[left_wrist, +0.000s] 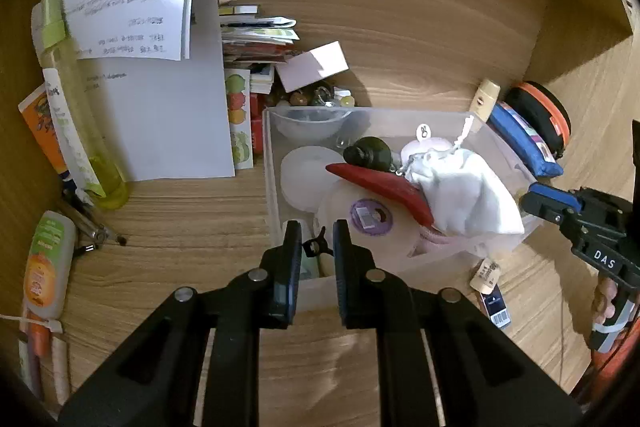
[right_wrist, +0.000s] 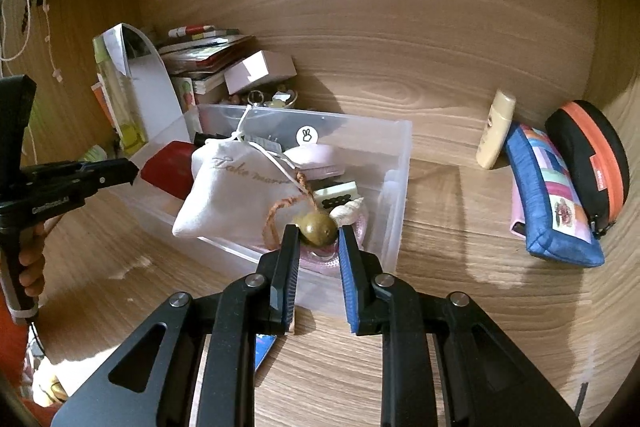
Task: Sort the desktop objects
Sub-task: 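Carry the knob into the box and release with the left gripper while the right gripper drops the gourd, then withdraw both grippers from the box toward the Max box and eraser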
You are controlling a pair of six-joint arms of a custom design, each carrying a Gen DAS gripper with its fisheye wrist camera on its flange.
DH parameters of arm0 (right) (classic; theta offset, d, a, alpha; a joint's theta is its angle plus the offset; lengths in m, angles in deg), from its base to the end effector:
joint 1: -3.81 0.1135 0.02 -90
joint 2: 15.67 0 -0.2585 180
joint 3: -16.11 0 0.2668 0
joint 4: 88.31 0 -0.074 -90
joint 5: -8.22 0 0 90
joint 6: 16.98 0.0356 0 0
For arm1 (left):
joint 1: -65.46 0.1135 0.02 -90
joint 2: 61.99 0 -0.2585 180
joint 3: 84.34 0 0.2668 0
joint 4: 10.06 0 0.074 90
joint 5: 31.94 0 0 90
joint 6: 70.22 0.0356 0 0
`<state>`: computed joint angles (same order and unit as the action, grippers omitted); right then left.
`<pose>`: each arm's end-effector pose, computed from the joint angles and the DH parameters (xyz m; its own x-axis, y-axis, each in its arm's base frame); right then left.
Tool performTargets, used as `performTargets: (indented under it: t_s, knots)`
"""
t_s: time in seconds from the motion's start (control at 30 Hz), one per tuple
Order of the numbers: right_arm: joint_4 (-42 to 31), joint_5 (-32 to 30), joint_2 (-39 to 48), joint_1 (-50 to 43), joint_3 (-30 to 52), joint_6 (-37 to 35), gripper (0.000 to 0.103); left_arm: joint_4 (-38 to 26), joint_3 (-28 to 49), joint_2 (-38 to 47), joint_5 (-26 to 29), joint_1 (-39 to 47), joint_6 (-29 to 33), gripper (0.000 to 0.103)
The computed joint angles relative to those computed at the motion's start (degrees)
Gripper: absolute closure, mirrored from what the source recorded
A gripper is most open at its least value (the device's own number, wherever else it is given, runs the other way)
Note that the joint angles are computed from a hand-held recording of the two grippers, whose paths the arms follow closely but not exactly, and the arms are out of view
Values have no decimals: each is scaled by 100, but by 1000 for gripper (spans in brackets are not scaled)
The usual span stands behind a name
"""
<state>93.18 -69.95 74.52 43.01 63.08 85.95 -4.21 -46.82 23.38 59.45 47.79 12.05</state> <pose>0.2344 0.1817 0.1168 -0.6146 -0.2187 -0.7579 -0.3719 0.9276 0.0340 0.2471 -0.0796 0.1000 -0.6749 0.0739 -0.7342 0.2320 0.9658 -0.1160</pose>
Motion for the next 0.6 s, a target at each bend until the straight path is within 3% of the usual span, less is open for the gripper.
performTargets:
  t_s: [0.13, 0.2, 0.37, 0.43, 0.6]
  knots:
    - [-42, 210, -84, 82, -40, 48, 65, 10, -63, -66, 72, 11, 50, 89]
    - [-76, 222, -128, 114, -66, 53, 65, 3, -104, -125, 133, 38, 62, 86]
    - [-198, 480, -209, 275, -90, 102, 61, -3, -305, -444, 209, 21, 85, 63]
    - [-233, 596, -279, 360, -118, 151, 52, 43, -420, -620, -64, -114, 85, 54]
    - [-318, 1037, -525, 679, -204, 189, 38, -6, -696, -1161, -210, -260, 163, 44]
